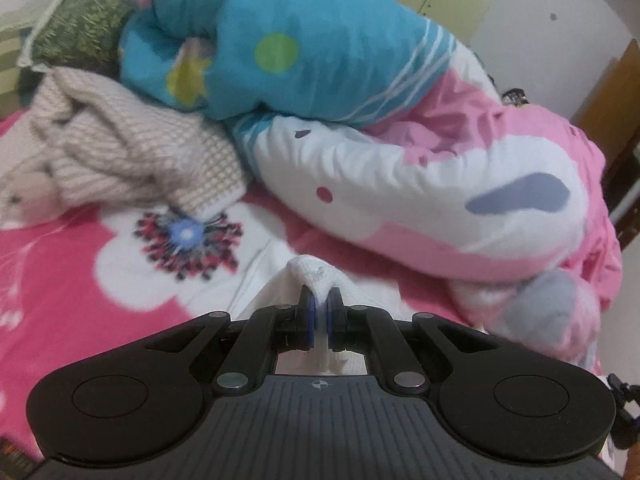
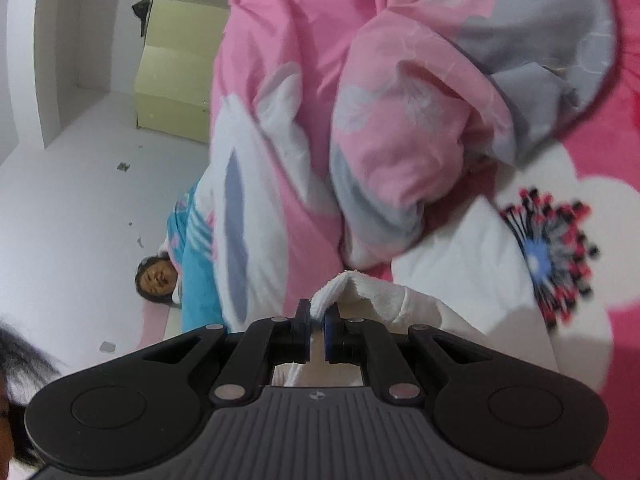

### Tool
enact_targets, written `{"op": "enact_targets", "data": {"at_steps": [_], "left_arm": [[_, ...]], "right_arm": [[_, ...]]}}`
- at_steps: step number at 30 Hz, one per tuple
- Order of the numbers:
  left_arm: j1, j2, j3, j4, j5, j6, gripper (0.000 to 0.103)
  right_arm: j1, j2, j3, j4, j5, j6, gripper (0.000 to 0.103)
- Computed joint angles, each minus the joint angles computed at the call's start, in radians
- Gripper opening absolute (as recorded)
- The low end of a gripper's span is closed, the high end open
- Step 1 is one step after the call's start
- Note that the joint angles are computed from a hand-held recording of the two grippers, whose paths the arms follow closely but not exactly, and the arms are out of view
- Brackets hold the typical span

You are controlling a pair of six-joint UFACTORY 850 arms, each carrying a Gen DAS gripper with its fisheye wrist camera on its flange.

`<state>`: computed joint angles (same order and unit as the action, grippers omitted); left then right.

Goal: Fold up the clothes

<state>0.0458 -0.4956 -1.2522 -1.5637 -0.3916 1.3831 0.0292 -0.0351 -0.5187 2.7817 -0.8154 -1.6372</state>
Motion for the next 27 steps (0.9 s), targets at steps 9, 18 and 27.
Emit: {"op": "enact_targets", "data": {"at_steps": [9, 18, 27], "left_arm": [[-0.019, -0.325, -0.35, 0.352, -0.097, -0.406, 0.007], [0.084, -0.418, -0.427, 0.132, -0.358, -0.597, 0.035], [0.17, -0.099, -0.053, 0.3, -0.362, -0.538, 0.048]], "right_arm": [[-0.047, -0.285, -0.175, 0.044, -0.046, -0.022, 0.007], [-0.036, -0.296, -0.116, 0.237, -0.068, -0.004, 0.023], [0.161, 0.037, 0.025, 0.263, 0.335, 0.015, 0.05]]}}
